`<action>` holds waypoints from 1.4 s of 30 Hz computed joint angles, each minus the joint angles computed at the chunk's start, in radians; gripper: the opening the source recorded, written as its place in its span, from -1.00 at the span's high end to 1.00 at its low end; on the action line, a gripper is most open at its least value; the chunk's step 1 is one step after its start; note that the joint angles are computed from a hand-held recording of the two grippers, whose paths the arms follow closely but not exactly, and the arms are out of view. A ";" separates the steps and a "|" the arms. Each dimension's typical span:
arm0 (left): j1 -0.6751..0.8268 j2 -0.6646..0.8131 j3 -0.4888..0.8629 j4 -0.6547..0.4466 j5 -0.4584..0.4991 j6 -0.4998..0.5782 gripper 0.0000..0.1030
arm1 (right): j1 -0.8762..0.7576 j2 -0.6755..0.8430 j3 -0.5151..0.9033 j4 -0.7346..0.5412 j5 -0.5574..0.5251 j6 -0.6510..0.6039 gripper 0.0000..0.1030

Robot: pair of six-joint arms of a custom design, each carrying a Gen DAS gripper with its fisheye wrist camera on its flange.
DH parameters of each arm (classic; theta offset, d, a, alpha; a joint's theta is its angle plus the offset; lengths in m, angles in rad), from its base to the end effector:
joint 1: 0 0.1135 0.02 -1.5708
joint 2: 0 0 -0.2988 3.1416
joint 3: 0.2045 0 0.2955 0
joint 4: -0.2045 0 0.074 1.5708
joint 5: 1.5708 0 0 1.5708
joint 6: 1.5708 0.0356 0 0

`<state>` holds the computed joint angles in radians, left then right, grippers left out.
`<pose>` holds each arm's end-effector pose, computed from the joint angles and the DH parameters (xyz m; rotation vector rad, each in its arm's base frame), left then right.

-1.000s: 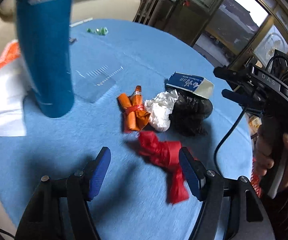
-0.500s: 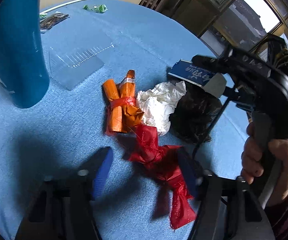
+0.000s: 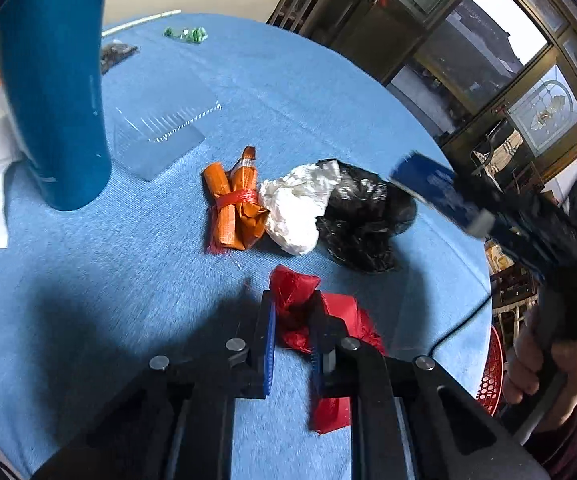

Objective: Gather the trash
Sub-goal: 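Grasp the red ribbon bag with the left gripper while the right grasps the blue toothpaste carton, then carry the blue carton to the wastebasket and open the right gripper over it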

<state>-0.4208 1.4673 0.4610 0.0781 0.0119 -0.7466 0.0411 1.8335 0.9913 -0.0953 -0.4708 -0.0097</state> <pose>0.2374 -0.1067 0.1106 -0.4117 2.5363 -0.4841 0.3966 0.0325 0.1409 -0.2551 2.4481 0.6011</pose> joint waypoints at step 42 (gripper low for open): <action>-0.723 -0.006 0.555 -0.629 -0.736 0.045 0.69 | -0.941 -0.585 -0.323 -0.469 -0.516 -0.708 -0.18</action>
